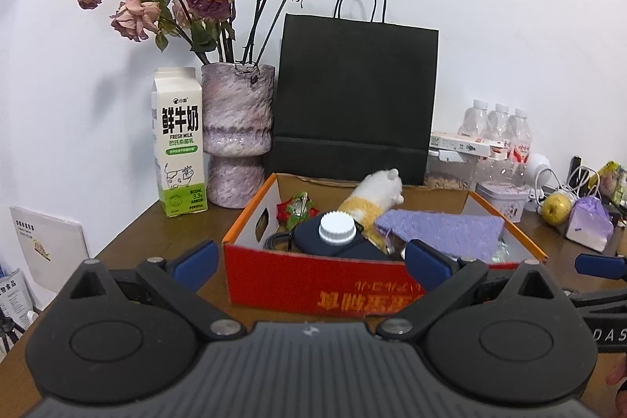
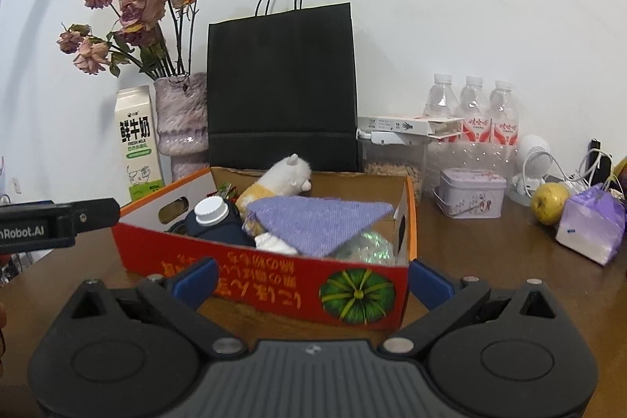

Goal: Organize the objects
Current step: 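Withdraw both tools up and away from the red box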

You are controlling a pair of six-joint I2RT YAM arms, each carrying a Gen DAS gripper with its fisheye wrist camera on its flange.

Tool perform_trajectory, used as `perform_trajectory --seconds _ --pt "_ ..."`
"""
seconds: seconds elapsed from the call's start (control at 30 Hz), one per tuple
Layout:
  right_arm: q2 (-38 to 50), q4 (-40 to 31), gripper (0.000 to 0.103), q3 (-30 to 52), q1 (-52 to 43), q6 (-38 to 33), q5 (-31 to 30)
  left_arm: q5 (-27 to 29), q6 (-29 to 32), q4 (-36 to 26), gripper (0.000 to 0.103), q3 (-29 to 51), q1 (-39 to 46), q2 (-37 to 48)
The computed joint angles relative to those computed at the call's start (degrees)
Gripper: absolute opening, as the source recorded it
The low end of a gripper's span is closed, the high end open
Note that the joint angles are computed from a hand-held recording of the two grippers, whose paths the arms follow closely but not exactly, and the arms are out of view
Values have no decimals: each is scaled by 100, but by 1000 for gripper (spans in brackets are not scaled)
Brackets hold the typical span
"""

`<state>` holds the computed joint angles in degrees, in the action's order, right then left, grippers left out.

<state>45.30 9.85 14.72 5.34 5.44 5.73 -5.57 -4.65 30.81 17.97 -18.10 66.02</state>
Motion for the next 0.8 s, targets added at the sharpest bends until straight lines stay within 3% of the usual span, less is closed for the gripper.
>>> perform_trajectory --seconds 0.27,0.47,0.63,0.8 --pt "-1539 -1421 103 -188 301 252 258 -231 80 -827 103 -545 -230 -1267" --pt "-2491 -2613 103 -120 748 502 684 -332 -32 -1874 103 -869 -360 -2551" --pt "-3266 -3616 103 -43 1393 828 1306 -518 -163 -2951 103 -1055 -425 -3668" --pt "-3896 -4559 103 11 2623 1377 2384 -612 -281 -4048 103 -1155 -455 -4782"
